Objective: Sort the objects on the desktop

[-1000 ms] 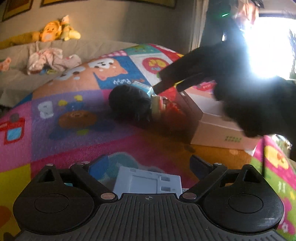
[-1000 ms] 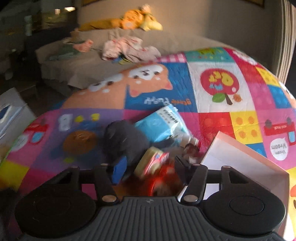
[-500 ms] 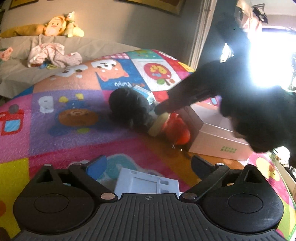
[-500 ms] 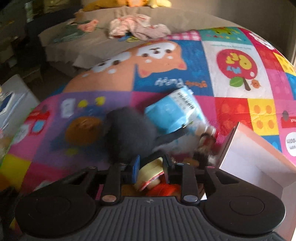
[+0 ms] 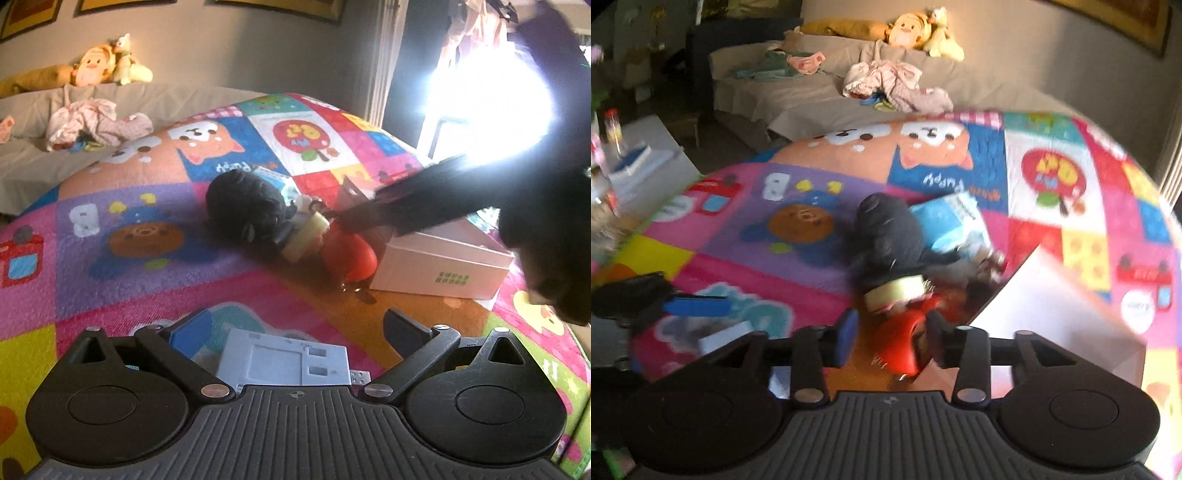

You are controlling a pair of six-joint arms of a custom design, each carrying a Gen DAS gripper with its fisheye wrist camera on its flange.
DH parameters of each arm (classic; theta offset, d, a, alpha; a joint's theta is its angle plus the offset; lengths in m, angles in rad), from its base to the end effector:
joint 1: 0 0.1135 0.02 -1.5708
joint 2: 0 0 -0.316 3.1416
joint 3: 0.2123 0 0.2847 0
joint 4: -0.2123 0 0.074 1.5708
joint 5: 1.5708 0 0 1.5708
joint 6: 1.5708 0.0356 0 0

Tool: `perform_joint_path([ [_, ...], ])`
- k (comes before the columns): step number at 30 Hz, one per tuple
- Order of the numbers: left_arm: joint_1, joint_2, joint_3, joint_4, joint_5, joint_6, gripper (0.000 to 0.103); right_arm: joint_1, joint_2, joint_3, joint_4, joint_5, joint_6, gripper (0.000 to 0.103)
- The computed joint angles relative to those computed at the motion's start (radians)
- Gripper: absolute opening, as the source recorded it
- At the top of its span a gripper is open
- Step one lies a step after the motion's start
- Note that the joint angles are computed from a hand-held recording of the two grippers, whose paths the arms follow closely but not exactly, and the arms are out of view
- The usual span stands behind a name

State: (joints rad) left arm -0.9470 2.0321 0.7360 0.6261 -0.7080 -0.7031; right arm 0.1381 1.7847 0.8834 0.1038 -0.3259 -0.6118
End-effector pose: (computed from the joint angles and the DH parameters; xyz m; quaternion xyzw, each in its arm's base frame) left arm 0.2367 -0.2893 0.0821 -0.0471 0.8565 -0.0882 0.5063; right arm 0.3769 0.0639 0.1642 -0.3916 0.8280 0.0587 0.3970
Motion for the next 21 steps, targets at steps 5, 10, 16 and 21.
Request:
perform_joint_path([
  [5, 0.0, -0.001, -0.002, 0.001, 0.0, -0.005, 0.102, 0.071, 0.147, 0.126, 0.052, 0.089, 0.088, 0.066],
  [10, 0.012, -0.005, -0.023, 0.033, 0.027, -0.023, 0.102, 0.109, 0.255, 0.235, -0.018, 0.158, 0.058, 0.065],
  [16, 0.012, -0.005, -0.032, 0.05, 0.028, -0.024, 0.102, 0.097, 0.168, 0.12, 0.021, 0.148, 0.005, 0.041],
  [21, 0.012, -0.008, -0.026, 0.034, 0.033, -0.027, 0.102, -0.033, -0.051, -0.024, -0.07, -0.029, -0.003, 0.005],
])
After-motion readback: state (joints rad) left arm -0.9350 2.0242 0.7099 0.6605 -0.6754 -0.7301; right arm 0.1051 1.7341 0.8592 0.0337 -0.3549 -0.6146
